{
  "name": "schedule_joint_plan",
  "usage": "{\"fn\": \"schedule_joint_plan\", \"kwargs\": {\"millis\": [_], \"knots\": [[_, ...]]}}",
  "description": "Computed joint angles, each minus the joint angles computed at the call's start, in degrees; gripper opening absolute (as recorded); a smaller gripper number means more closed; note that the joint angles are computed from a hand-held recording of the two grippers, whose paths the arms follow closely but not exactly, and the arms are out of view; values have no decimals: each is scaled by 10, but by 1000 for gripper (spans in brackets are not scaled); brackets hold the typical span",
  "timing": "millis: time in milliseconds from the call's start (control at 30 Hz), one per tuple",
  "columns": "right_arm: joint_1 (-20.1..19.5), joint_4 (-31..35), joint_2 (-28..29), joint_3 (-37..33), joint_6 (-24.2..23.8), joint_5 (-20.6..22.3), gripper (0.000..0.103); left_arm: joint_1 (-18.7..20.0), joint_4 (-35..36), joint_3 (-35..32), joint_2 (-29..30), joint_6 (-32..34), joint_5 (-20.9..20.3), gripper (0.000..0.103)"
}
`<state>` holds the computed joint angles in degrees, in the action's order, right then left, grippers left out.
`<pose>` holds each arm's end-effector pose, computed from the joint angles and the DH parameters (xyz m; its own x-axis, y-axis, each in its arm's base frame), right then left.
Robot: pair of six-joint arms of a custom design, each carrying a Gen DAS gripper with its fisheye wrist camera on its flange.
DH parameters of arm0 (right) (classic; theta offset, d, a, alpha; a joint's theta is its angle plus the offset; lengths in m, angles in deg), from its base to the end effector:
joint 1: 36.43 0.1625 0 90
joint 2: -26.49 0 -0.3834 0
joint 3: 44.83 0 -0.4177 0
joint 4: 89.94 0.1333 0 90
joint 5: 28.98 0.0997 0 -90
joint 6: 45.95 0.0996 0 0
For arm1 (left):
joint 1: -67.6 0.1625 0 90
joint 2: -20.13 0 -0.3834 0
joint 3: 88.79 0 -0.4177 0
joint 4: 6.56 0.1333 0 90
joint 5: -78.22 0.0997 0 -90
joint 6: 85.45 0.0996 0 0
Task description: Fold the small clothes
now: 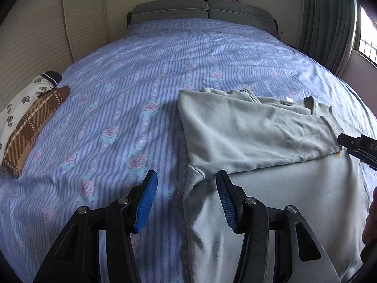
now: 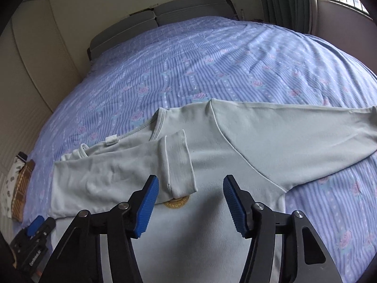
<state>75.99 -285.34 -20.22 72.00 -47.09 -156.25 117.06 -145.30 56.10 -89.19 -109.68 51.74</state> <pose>0.2704 -0.4640 0.0416 -0.8627 0.0048 0.5057 -0.3286 0.7549 -0.5676 -0.0390 -0.3879 0.2608 -0.6896 -0.1807 -0.7013 0.3837 0.7301 -0.5655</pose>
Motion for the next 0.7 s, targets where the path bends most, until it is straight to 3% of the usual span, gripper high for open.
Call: {"fn": "schedule_joint_plan", "kwargs": {"millis": [133,267,400,567,700], "knots": [[-14,8,4,-6,1,17,56,14,-8,-2,-2,6,-14,51],[-26,13,-1,-2,-4,53,28,15,-4,1,-7,4,-6,51],[-26,-2,-2,7,-9,61,14,20,-10,-6,0,4,-5,51],[-14,-41,-18,33,-10,44,12,5,27,2,-21,-15,5,53],[-19,-30,-29,49,-2,39,13,0,82,13,-44,-59,9,53]]}}
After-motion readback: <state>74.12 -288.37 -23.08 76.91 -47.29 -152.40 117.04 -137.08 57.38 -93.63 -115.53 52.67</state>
